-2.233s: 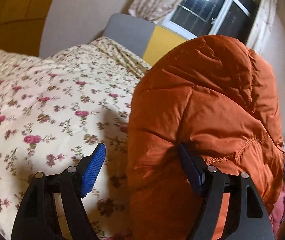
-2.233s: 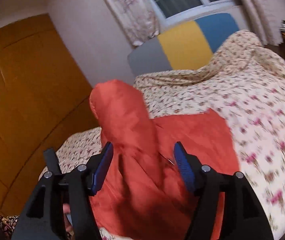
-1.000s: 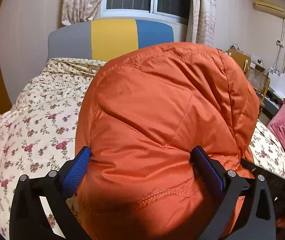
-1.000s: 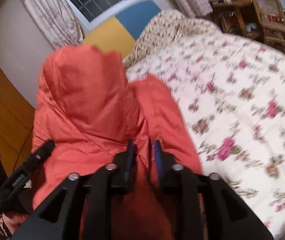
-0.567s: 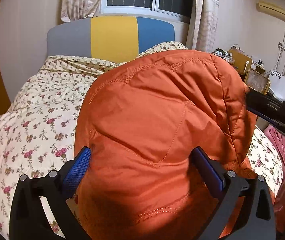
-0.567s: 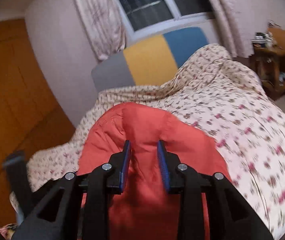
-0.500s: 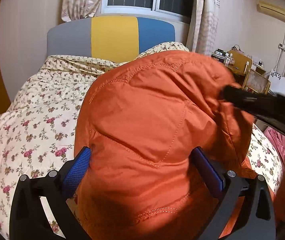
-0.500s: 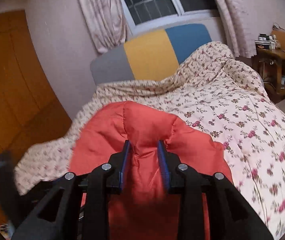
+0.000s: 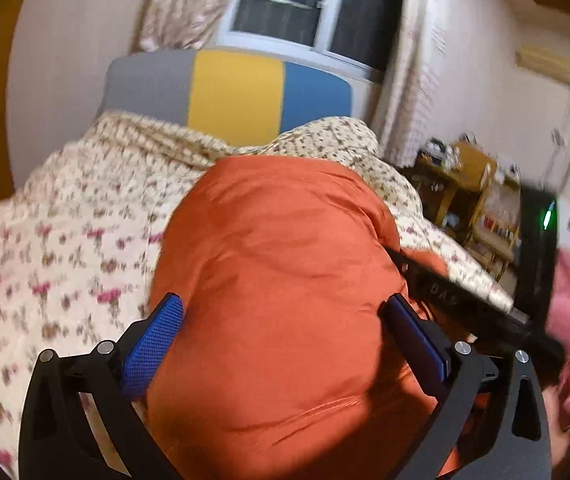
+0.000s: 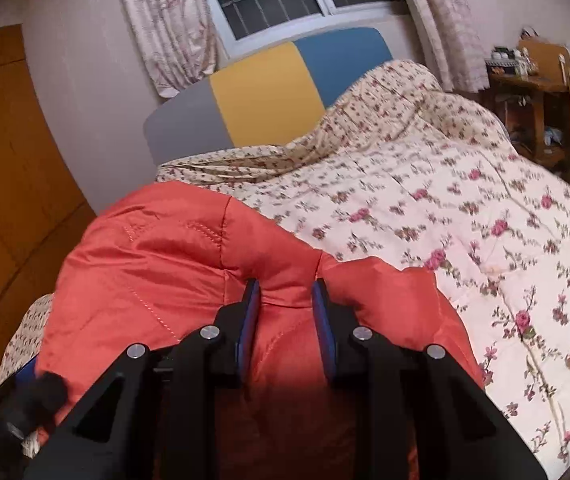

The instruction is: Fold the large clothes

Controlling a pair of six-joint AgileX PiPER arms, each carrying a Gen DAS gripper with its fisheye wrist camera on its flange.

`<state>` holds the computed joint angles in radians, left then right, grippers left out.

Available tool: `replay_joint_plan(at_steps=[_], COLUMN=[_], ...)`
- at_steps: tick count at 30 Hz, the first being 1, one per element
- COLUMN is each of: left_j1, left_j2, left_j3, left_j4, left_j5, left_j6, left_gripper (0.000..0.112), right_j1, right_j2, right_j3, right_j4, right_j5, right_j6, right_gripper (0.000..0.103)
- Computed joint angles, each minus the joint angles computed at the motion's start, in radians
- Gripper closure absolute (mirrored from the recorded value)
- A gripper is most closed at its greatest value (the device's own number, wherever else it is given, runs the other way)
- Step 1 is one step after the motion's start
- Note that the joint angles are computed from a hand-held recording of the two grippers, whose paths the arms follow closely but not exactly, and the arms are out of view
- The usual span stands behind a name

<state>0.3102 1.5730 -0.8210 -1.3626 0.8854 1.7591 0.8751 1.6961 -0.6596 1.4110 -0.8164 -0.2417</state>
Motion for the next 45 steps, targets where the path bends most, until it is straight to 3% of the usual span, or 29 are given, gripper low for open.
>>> replay_joint_plan(at_steps=[2, 4, 7, 14, 17, 20, 25, 32, 45], left_j1=[-0.001, -0.031, -0.101, -0.350, -0.357, -0.299, -0.256, -0.244, -0.237], left_j2=[0.019, 0.025, 0.015, 0.020, 0.041, 0.089, 0.162, 0.194, 0.259], left_j3=[-0.058, -0.127, -0.190, -0.225, -0.171, -0.169, -0.217, -0.180, -0.207], left_j4=[0.059, 0.128, 0.190, 0.434, 0.262, 0.096, 0.089, -0.098, -0.133], left_j5=[-0.004, -0.052, -0.145, -0.458, -0.532, -0.478, -0.397, -0.387, -0.374], left_j6=[-0.164, -0.346, -0.485, -0.593, -0.410, -0.250, -0.268, -0.086, -0.069], left_gripper=[0.012, 0.012, 0.012, 0.012, 0.012, 0.012, 0.012, 0.012, 0.012], right_j1=[-0.026, -0.048, -0.044, -0.035, -0.030, -0.028, -0.034, -0.050, -0.105], right_j2=[0.000, -0.002, -0.002, -0.002, 0.003, 0.011, 0.026, 0.038, 0.082], right_j3=[0.029, 0.061, 0.075, 0.073, 0.061, 0.029, -0.007, -0.024, -0.085], right_j4=[-0.066, -0.144, -0.167, -0.157, -0.136, -0.088, -0.027, -0.022, 0.015], right_j5=[0.024, 0.042, 0.038, 0.041, 0.048, 0.059, 0.079, 0.103, 0.177], right_j6=[0.090, 0.188, 0.229, 0.226, 0.199, 0.129, 0.043, 0.018, -0.072], right_gripper=[0.078, 0.078, 0.078, 0.077, 0.077, 0.077, 0.077, 0.077, 0.076])
